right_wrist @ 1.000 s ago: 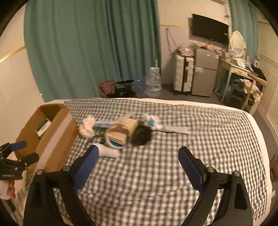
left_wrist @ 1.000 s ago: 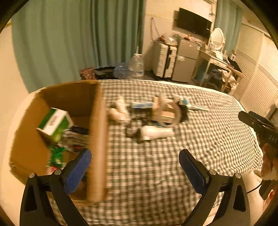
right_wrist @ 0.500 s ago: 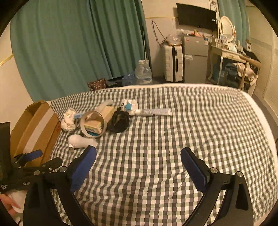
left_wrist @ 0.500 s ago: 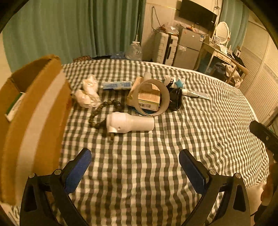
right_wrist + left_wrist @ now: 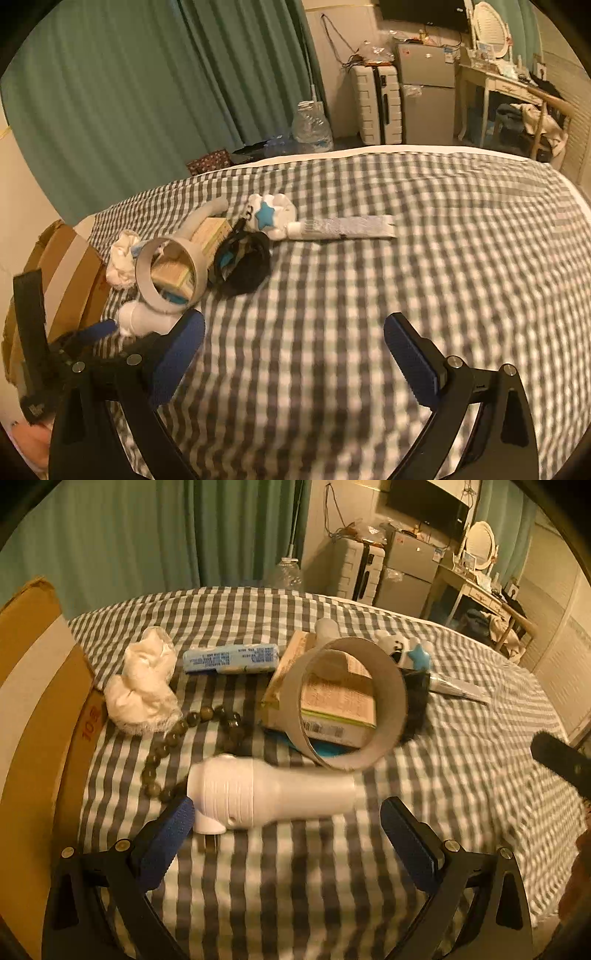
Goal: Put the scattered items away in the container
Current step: 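Move both grippers back over the tape roll and white device, then grasp the white plastic device with the left gripper while the right grasps the black round strap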
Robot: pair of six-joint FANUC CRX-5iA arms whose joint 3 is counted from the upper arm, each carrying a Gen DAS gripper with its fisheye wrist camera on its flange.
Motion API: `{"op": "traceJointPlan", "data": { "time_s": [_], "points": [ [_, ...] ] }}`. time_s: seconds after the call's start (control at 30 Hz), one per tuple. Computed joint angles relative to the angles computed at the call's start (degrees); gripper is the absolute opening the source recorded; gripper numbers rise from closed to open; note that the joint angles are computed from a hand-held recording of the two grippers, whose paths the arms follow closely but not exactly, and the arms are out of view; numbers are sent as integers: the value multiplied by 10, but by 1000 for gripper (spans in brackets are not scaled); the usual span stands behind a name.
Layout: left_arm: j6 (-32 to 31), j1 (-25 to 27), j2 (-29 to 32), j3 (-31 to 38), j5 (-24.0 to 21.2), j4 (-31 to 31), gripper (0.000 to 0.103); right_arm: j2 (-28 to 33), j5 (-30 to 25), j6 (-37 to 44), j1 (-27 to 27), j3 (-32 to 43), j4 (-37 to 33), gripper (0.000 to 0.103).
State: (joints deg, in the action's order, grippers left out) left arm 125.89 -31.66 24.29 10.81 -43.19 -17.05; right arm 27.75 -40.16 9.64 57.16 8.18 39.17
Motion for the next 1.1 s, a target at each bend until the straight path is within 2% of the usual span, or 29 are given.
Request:
{"op": "traceJointPlan", "data": {
  "time_s": [0.1,0.27,0.47,0.6,0.67,0.7,0.73,0.77,0.83,0.97,1.1],
  "points": [
    [17,-6,12,17,-10,-41,103,31,3,33,-9,43,-29,98],
    [5,-10,13,14,8,-71,103,86,8,87,-21,122,-80,98],
    [19,-9,-1,-15,42,-78,103,149,-13,142,-33,219,-140,98],
    [5,-13,2,-13,45,-93,103,176,-19,173,-42,265,-193,98],
    [-8,-10,4,-10,47,-86,103,182,-15,189,-46,278,-224,93],
    [-13,-8,5,-11,50,-79,103,184,-13,194,-48,282,-235,80],
    [-23,-5,6,-11,52,-69,103,188,-23,200,-49,291,-242,61],
    [-39,-1,8,-9,50,-57,103,189,-22,210,-50,294,-254,57],
    [-68,6,12,-7,51,-33,103,182,-14,207,-48,283,-248,57],
    [-110,23,2,-28,68,31,103,163,-25,177,-34,247,-187,56],
    [-109,23,-17,-45,60,33,103,135,-28,157,-24,206,-158,56]
  ]
}}
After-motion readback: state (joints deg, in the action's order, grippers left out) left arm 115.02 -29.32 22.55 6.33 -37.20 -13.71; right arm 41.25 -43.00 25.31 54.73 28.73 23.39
